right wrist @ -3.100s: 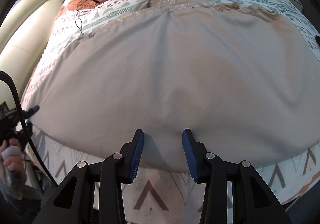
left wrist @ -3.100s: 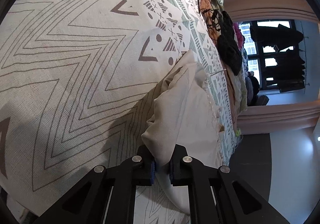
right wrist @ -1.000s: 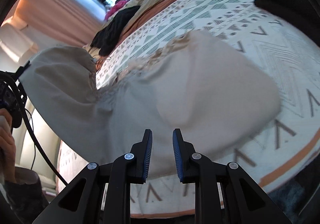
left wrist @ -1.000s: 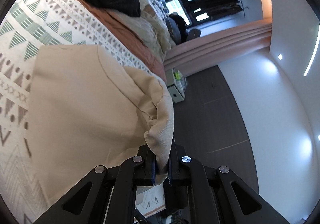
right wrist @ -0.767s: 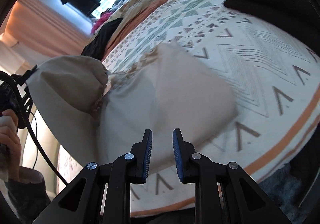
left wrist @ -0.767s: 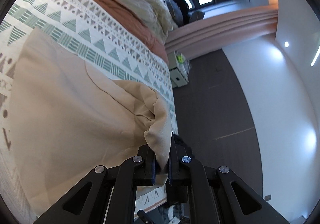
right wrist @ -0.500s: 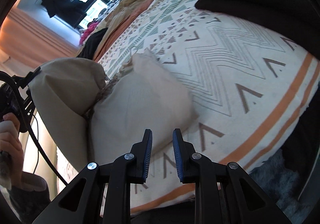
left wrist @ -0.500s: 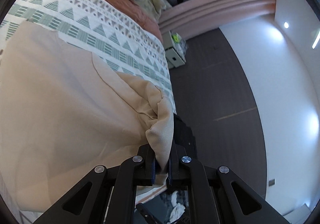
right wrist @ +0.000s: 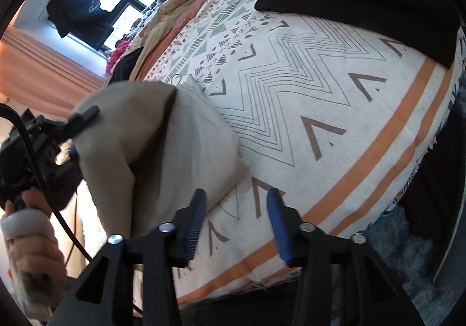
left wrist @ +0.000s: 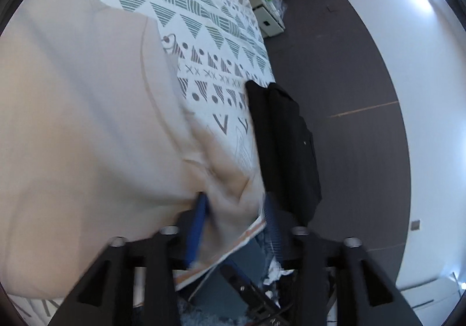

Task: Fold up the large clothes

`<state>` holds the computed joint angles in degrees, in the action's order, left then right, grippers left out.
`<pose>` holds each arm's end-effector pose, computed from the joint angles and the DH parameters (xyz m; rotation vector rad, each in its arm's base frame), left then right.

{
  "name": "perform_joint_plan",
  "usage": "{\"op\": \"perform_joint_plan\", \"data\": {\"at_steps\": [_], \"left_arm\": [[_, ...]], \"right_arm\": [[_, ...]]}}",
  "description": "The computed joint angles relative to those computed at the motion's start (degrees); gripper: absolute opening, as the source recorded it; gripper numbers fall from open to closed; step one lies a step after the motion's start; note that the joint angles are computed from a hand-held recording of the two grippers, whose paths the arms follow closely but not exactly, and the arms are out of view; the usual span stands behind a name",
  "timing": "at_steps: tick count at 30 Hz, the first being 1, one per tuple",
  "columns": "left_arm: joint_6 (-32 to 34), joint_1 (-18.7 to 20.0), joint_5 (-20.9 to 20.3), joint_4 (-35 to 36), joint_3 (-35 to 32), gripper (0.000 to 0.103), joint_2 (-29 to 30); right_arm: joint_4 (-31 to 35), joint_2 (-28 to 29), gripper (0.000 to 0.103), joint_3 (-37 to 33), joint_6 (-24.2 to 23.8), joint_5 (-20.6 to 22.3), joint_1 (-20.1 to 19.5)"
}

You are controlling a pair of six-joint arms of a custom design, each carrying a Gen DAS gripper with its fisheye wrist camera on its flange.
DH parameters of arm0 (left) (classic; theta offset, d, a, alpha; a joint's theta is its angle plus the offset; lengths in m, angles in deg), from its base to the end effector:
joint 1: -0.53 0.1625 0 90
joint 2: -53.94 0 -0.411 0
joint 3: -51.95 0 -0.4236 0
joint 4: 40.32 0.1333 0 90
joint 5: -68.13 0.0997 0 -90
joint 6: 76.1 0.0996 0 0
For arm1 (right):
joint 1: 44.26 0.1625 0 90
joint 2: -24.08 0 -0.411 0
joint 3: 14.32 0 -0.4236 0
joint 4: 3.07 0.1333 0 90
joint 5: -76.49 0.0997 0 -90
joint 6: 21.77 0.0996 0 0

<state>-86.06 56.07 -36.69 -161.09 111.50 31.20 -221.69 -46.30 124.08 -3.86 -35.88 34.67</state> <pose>-0.3678 -0.7266 -0.0387 -0.6017 -2.8658 -0.2870 0.0119 -0.4361 0.1985 -0.8872 -2.3015 1.4582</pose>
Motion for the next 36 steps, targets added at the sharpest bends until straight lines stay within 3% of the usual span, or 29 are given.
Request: {"op": "perform_joint_plan", "data": {"at_steps": [5, 7, 15, 20, 21, 24, 25, 31, 33, 36], "left_arm": [[1.4, 1.5, 2.3, -3.6, 3.8, 0.055, -3.9], [1.2, 2.1, 5.0, -5.0, 4.7, 0.055, -5.4], [-0.1, 4.9, 15.7, -9.9, 10.7, 0.055, -12.5], [-0.3, 6.1, 22.2, -11.8, 13.9, 0.055, -15.2], [-0.1, 6.2, 24.0, -12.2, 14.8, 0.055, -15.6], [-0.3, 7.0, 27.7, -12.5, 16.4, 0.055, -16.4], [-0.5, 7.3, 28.5, -12.3, 16.9, 0.055, -16.7], [-0.5, 8.7, 28.7, -10.6, 18.7, 0.055, -17.1], [-0.4, 8.7, 28.9, -10.2, 19.4, 0.042, -17.0], [-0.3, 8.9, 27.5, -10.2, 20.3, 0.035, -17.0]], "right_arm": [[-0.2, -0.3, 0.048, -0.1, -1.1, 3.1, -1.0], [0.1, 0.1, 0.053, -0.9, -1.8, 3.9, -1.0], [3.6, 3.0, 0.053, -6.6, -4.5, 8.0, -1.2], [7.5, 4.9, 0.052, -10.5, -4.4, 8.5, -2.1], [7.9, 5.2, 0.047, -11.1, -4.6, 8.6, -2.3], [9.0, 5.3, 0.017, -11.9, -4.8, 9.4, -3.0], [8.4, 5.3, 0.012, -11.7, -5.0, 10.1, -3.2], [4.8, 5.4, 0.01, -10.8, -7.3, 7.1, -1.3], [3.9, 5.0, 0.009, -9.9, -6.9, 7.1, -1.5], [1.8, 4.5, 0.009, -8.2, -6.1, 6.4, -1.5]]}}
